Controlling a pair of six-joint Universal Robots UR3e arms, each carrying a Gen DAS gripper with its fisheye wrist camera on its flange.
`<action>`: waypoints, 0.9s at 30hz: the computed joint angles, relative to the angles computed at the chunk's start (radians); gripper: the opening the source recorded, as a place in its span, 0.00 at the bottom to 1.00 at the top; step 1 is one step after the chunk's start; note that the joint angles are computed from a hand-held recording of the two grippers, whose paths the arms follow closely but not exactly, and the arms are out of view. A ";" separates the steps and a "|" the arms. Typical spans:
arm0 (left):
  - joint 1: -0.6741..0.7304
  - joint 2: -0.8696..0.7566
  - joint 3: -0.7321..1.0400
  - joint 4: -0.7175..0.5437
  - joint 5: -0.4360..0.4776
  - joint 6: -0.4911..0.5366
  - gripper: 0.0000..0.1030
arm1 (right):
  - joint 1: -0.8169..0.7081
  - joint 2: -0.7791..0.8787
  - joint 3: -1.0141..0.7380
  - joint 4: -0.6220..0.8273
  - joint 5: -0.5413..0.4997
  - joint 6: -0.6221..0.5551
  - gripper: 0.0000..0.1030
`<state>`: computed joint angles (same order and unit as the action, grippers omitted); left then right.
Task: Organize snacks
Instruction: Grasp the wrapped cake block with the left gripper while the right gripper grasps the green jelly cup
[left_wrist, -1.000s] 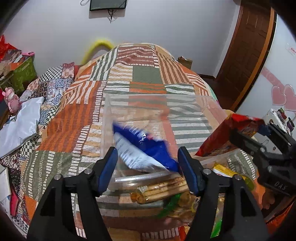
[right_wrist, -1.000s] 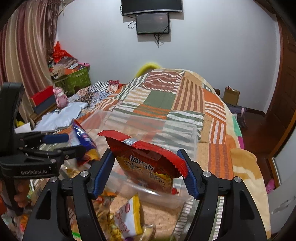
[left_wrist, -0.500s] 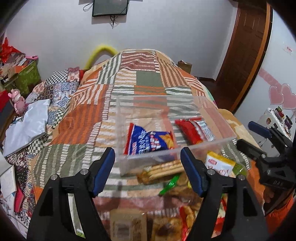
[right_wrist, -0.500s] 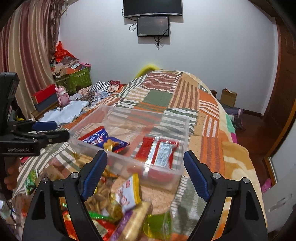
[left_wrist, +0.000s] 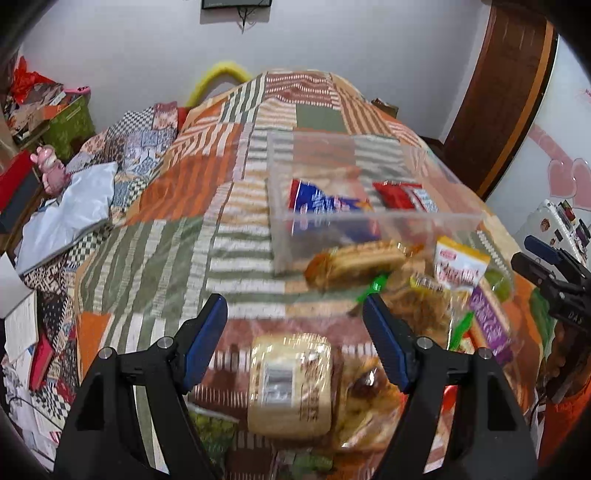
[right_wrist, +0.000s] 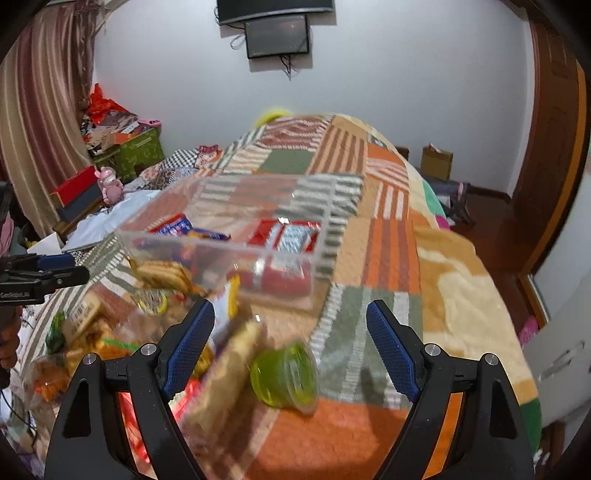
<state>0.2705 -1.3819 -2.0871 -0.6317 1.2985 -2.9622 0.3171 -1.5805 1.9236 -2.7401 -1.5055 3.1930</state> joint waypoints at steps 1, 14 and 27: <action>0.007 0.013 -0.020 -0.002 -0.002 0.008 0.73 | -0.007 -0.008 0.017 0.002 0.007 0.002 0.80; 0.049 0.055 -0.134 -0.023 -0.022 0.052 0.73 | -0.048 -0.038 0.123 -0.005 0.051 0.014 0.78; 0.054 0.037 -0.159 0.010 -0.017 0.034 0.69 | -0.082 -0.025 0.125 0.028 0.124 0.008 0.66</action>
